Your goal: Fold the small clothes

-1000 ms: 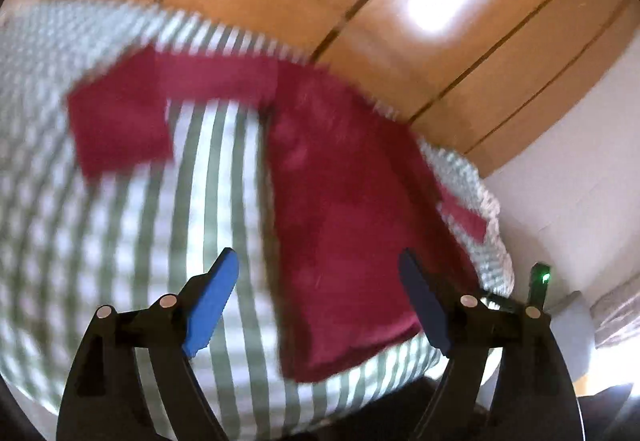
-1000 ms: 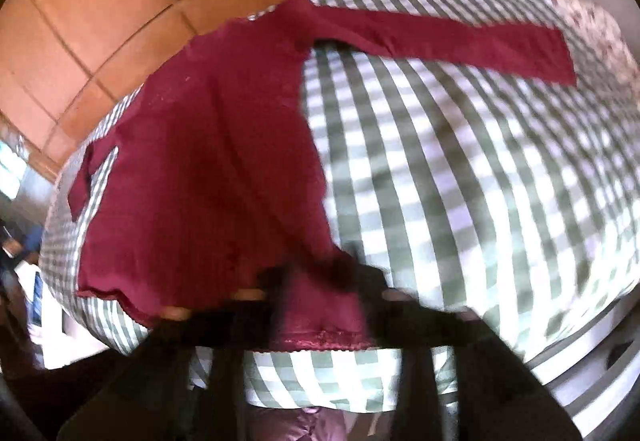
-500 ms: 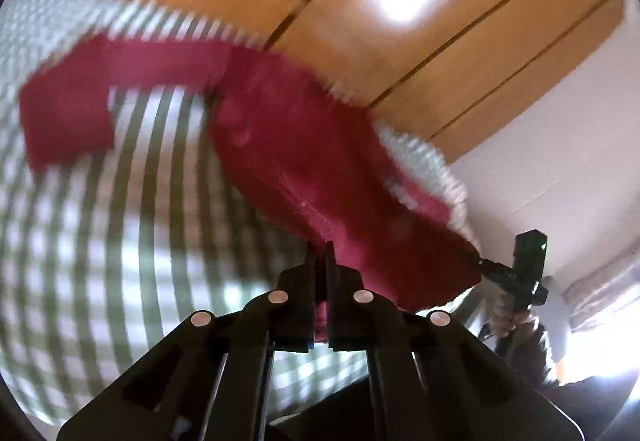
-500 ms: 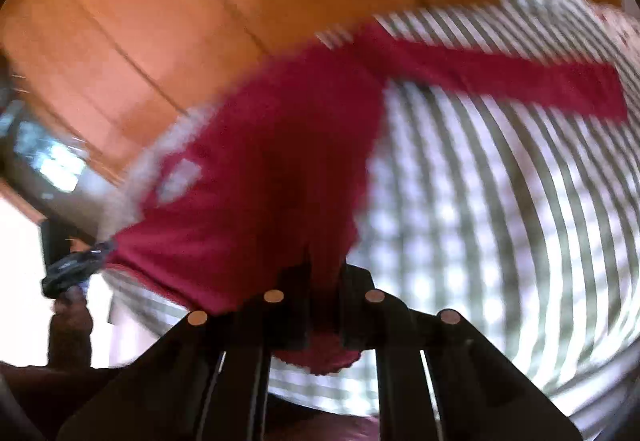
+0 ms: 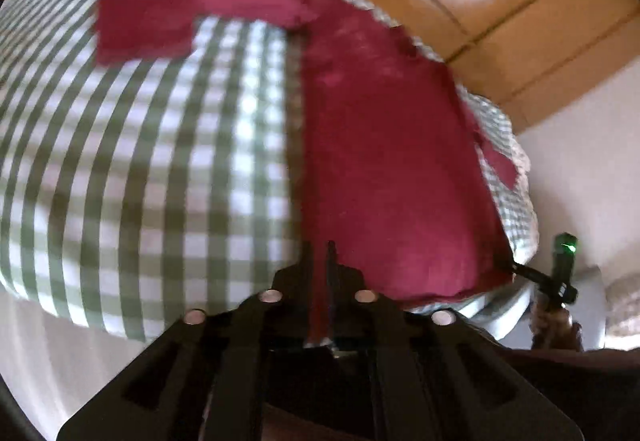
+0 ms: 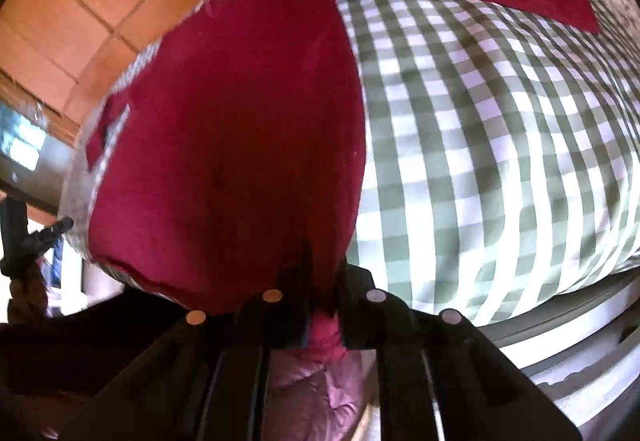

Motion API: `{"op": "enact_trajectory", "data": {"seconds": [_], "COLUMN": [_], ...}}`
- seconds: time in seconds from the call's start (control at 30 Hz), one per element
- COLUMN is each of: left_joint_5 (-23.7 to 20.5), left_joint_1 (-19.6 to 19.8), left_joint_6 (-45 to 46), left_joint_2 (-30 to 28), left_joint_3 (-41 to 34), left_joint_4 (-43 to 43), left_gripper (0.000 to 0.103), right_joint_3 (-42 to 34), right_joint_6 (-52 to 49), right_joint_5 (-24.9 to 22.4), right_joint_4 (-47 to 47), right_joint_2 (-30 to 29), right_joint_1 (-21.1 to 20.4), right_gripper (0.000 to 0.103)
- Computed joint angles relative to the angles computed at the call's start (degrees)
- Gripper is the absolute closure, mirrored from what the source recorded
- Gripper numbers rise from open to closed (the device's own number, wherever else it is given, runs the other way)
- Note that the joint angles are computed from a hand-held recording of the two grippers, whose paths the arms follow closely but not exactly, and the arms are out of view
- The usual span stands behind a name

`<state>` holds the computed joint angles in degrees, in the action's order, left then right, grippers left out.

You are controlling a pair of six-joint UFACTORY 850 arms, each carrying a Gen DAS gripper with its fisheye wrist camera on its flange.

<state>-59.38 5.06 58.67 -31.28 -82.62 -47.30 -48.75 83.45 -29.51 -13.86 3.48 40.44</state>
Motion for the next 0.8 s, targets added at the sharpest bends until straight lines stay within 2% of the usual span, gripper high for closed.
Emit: {"op": "enact_trajectory", "data": {"seconds": [0.07, 0.13, 0.17, 0.23, 0.27, 0.37, 0.47, 0.5, 0.57, 0.73, 0.8], "left_joint_5": [-0.7, -3.0, -2.9, -1.3, 1.9, 7.5, 13.9, 15.6, 19.1, 28.6, 34.0], "left_joint_1": [0.5, 0.9, 0.6, -0.5, -1.6, -3.4, -2.6, -2.3, -1.7, -1.9, -3.1], "left_joint_6": [-0.5, 0.5, 1.5, 2.9, 3.7, 2.3, 4.5, 4.8, 2.9, -6.1, -8.8], "left_joint_2": [-1.1, -1.2, -0.8, 0.2, 1.3, 2.3, 4.2, 4.5, 4.1, 2.7, 2.2], "left_joint_3": [-0.2, 0.3, 0.9, 2.2, 3.5, 4.7, 5.9, 5.8, 4.3, 0.8, 0.5], "left_joint_4": [-2.1, -4.0, -4.5, -4.1, -2.6, 0.5, -4.5, -5.9, -7.7, -1.1, 3.6], "left_gripper": [0.044, 0.043, 0.043, 0.043, 0.043, 0.056, 0.055, 0.048, 0.045, 0.045, 0.044], "right_joint_3": [-1.3, -2.9, -3.7, -6.3, -7.4, -11.8, -17.6, -18.7, -22.6, -30.7, -31.3], "right_joint_6": [3.4, 9.3, 10.9, 13.6, 14.3, 15.4, 14.0, 14.0, 11.3, 0.0, 2.4], "right_joint_5": [-3.8, -7.6, -8.6, -9.0, -8.4, -4.0, 0.6, 1.8, 4.0, 2.4, 1.8], "right_joint_4": [-4.6, -11.0, -13.3, -19.6, -21.3, -25.8, -27.9, -28.2, -27.2, -20.4, -22.4], "right_joint_2": [-0.2, -0.2, -0.5, -2.3, -3.4, -8.3, -14.6, -15.9, -20.2, -29.3, -30.8], "right_joint_1": [0.1, 1.2, 1.4, 1.5, 1.2, -0.3, -1.1, -0.8, -1.1, -1.1, -0.8], "right_gripper": [0.061, 0.054, 0.046, 0.041, 0.04, 0.034, 0.031, 0.029, 0.028, 0.028, 0.026]}}
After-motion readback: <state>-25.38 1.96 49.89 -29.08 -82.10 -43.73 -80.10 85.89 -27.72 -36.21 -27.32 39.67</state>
